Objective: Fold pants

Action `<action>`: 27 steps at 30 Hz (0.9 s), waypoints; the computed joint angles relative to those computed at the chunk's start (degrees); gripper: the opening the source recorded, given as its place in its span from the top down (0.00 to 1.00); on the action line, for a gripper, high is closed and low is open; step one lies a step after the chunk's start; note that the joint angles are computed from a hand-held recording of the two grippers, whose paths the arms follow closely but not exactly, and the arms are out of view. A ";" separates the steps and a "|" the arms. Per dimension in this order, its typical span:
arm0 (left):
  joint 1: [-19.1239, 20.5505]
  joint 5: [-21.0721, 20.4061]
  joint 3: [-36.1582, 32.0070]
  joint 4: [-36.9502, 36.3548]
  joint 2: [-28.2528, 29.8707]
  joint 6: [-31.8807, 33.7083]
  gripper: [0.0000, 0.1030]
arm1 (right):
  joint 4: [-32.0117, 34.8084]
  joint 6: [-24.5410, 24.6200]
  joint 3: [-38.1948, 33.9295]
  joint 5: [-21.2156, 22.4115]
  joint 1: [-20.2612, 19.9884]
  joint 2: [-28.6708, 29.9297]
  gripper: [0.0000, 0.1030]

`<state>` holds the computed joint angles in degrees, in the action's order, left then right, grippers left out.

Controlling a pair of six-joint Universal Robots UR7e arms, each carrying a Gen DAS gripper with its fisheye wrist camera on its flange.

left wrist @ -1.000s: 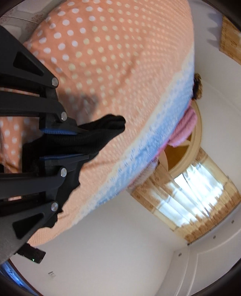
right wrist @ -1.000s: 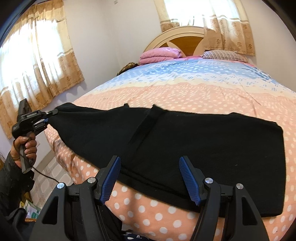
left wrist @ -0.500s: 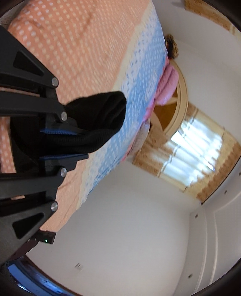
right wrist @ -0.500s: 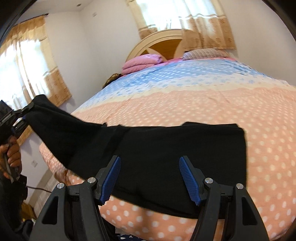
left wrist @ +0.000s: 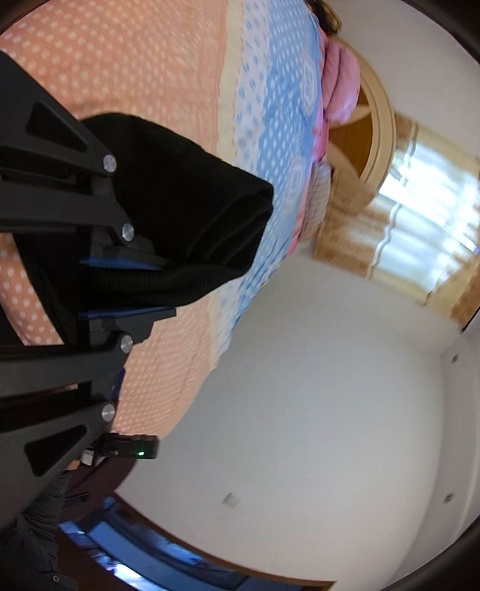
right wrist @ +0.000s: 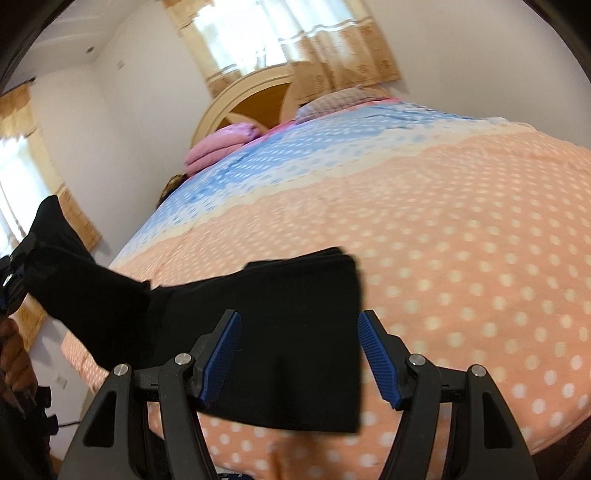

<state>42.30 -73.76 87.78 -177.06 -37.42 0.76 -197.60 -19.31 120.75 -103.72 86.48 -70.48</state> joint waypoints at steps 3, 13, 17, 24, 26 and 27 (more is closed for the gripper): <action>-0.76 -1.73 -3.73 4.53 2.50 0.95 0.83 | -0.61 1.40 0.13 0.08 -1.32 -1.01 0.35; -1.39 -0.37 -13.78 20.52 12.56 2.96 0.83 | -0.03 5.61 -0.60 1.88 -3.96 -2.75 0.35; -2.06 2.83 -14.60 22.11 15.15 4.64 0.81 | -0.04 5.92 -0.53 2.78 -4.57 -2.93 0.35; -5.34 5.43 -6.29 11.04 11.68 7.88 0.33 | 0.25 5.25 -0.30 4.66 -5.18 -3.20 0.35; -6.15 7.54 -2.80 5.81 10.05 9.14 0.22 | 0.71 5.66 -0.15 5.13 -5.09 -3.48 0.35; -6.17 7.89 -1.50 4.46 9.20 9.11 0.22 | 0.90 5.90 0.09 5.70 -4.93 -3.74 0.35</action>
<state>36.13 -65.87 86.28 -172.59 -28.22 9.87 -196.69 -13.41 120.84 -98.02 81.55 -74.22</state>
